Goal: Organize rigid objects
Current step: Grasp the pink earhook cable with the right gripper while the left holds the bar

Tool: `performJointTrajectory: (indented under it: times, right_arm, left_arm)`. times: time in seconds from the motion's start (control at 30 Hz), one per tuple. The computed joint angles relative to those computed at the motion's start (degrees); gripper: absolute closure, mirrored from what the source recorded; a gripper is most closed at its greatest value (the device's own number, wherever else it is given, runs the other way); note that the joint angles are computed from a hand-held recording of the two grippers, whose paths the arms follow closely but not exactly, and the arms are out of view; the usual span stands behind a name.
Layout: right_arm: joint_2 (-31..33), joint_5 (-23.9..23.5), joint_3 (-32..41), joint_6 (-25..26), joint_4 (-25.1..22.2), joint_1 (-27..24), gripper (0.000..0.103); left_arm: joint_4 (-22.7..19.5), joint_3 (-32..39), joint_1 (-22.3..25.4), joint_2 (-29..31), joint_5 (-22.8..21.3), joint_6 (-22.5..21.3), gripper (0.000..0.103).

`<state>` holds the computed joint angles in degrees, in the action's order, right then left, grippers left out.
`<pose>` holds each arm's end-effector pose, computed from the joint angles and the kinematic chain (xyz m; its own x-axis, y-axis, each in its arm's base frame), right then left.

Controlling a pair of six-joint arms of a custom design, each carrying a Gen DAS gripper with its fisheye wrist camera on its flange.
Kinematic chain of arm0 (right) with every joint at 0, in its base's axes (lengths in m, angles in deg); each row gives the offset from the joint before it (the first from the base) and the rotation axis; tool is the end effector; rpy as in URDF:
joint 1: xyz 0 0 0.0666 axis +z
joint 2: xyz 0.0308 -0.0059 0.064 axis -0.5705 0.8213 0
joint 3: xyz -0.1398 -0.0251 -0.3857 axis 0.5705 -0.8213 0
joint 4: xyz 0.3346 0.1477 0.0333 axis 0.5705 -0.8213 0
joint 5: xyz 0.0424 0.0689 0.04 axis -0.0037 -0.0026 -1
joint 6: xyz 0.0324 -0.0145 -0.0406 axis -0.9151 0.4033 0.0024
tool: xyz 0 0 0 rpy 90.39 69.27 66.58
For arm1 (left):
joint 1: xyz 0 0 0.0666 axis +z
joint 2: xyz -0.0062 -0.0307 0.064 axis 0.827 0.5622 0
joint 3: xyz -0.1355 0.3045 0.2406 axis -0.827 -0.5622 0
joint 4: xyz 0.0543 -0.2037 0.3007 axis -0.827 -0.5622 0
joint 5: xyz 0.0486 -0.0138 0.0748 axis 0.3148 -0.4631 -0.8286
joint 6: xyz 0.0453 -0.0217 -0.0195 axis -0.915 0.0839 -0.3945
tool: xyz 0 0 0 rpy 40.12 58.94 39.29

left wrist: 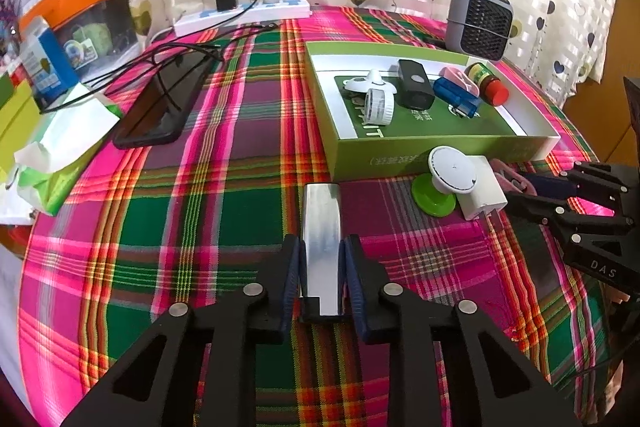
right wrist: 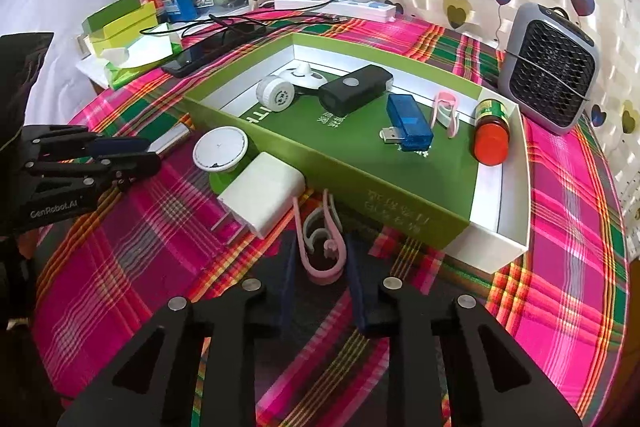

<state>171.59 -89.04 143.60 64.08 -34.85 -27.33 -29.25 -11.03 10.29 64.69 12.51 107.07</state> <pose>0.4669 0.0788 0.2985 -0.4134 -0.6484 -0.6393 -0.8522 0.5228 0.0208 0.3453 -0.3245 0.3131 -0.7425 -0.2868 -0.6054 -0.3385 0.9405 -0.0304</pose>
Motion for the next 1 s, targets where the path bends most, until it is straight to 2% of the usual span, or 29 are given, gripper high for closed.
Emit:
performJointTrajectory:
  times: [0.87, 1.0]
  right_arm:
    - [-0.36, 0.08, -0.47, 0.09, 0.21, 0.0, 0.081]
    - [-0.23, -0.2, -0.28, -0.05, -0.18, -0.12, 0.081]
  left_arm:
    - [0.16, -0.18, -0.02, -0.15, -0.01, -0.01, 0.081]
    - [1.19, -0.59, -0.09, -0.44, 0.06, -0.29, 0.081]
